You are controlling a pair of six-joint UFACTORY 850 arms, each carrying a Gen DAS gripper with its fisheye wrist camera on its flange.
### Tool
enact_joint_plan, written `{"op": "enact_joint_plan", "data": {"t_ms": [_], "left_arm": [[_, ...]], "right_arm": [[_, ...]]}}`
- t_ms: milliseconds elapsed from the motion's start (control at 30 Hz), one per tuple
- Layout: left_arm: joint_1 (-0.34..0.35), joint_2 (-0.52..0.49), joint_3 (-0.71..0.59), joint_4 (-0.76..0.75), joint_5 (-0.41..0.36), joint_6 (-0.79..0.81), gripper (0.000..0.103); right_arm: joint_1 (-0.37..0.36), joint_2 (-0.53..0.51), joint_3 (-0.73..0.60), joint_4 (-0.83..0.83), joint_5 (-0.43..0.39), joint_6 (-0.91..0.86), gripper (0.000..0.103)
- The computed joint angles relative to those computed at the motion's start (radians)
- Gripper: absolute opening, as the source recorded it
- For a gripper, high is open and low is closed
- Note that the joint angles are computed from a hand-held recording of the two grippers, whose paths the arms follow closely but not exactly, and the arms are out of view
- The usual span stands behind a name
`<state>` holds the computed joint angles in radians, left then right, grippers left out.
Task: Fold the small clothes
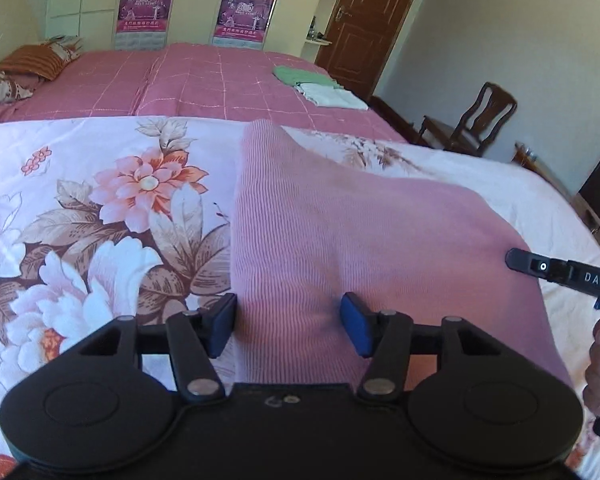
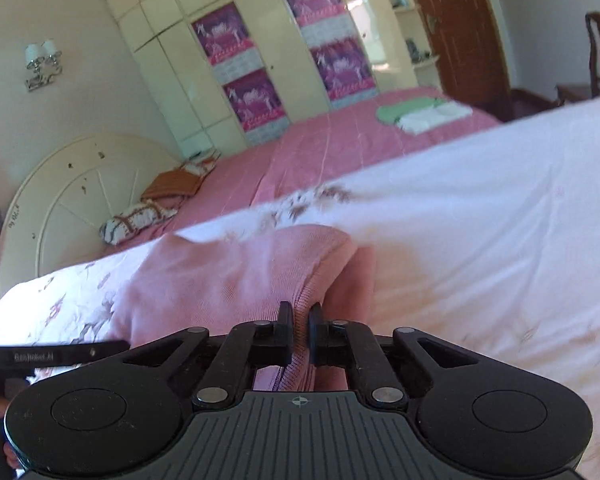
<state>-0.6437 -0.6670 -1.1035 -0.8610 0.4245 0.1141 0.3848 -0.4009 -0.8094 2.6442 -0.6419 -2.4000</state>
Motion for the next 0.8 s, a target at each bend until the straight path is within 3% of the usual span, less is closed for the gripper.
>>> {"op": "enact_joint_plan", "data": {"t_ms": [67,133,200,267,300,400,500,600,700,767,800], "left_arm": [[0.004,-0.013,-0.015,0.001,-0.004,-0.040,0.067],[-0.002,-0.015,-0.019,-0.068,0.005,0.017,0.072],[-0.009,0.020,0.020,-0.038,0.027,-0.011,0.068],[-0.025,0.068,0.094,0.030,0.084,-0.106,0.066],[-0.037,0.090,0.130,0.022,0.109,-0.122,0.065],[-0.075,0.140,0.219,0.000,0.169,-0.170,0.064],[-0.091,0.161,0.268,0.041,0.176,-0.289,0.064],[-0.101,0.137,0.259,0.019,0.147,-0.285,0.064],[-0.117,0.119,0.248,-0.038,0.157,-0.230,0.064],[-0.124,0.113,0.234,-0.088,0.152,-0.169,0.064],[-0.129,0.113,0.232,-0.101,0.150,-0.153,0.064]], "right_arm": [[-0.001,-0.024,-0.027,-0.011,0.057,-0.002,0.005],[0.009,-0.058,-0.056,-0.020,0.107,-0.001,0.005],[0.018,-0.046,-0.044,0.037,0.103,-0.040,0.009],[0.029,-0.006,-0.013,0.126,0.117,-0.080,0.042],[0.026,0.029,0.022,0.144,0.098,-0.093,0.045],[-0.002,0.111,0.113,-0.032,0.024,0.072,0.045],[-0.004,0.177,0.190,-0.128,-0.005,0.131,0.044],[0.017,0.206,0.223,-0.181,0.012,0.173,0.044],[0.056,0.193,0.208,-0.158,0.083,0.135,0.043],[0.078,0.179,0.193,-0.124,0.132,0.105,0.024],[0.079,0.171,0.190,-0.112,0.147,0.088,0.022]]}}
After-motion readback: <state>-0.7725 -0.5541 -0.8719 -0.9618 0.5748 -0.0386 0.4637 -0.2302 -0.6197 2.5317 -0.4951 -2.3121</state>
